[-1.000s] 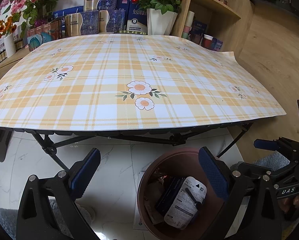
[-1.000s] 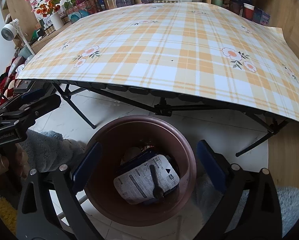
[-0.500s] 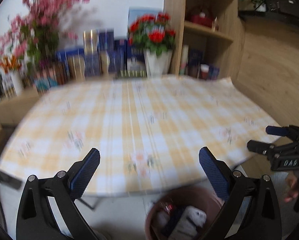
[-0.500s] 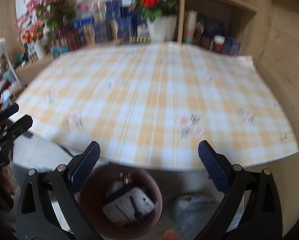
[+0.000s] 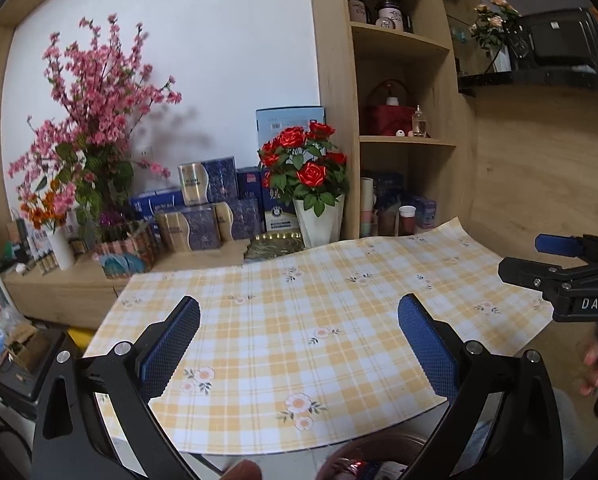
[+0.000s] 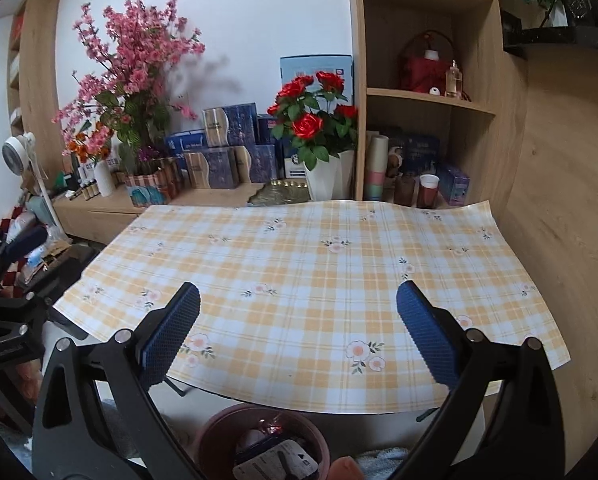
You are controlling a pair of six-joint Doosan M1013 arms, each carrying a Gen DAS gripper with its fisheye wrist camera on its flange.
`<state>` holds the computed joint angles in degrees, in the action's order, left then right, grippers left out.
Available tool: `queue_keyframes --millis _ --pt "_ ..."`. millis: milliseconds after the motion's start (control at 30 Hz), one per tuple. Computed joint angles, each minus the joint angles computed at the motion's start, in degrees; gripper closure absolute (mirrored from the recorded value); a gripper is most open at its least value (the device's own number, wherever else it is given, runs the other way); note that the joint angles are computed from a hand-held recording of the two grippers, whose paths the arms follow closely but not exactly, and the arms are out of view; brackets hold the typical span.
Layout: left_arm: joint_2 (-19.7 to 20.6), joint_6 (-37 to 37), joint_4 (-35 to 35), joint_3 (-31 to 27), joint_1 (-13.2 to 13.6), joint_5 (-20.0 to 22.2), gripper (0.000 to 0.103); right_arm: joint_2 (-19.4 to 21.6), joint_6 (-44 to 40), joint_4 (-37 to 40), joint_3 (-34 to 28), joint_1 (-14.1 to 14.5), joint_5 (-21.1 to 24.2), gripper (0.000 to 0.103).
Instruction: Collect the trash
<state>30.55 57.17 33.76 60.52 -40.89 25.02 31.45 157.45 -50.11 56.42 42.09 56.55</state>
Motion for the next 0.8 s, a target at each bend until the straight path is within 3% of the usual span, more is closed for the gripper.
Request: queue_keyframes --millis 233,800 --pt "0.3 1.2 -1.6 -1.8 0.0 4.1 0.006 -0.6 0.4 -0.4 0.3 0.8 -0.8 0.006" --pt "-0.4 -1.0 1.0 -1.4 -0.2 4.5 0.006 -0.7 0.6 0.8 0.2 1.0 0.3 0.006"
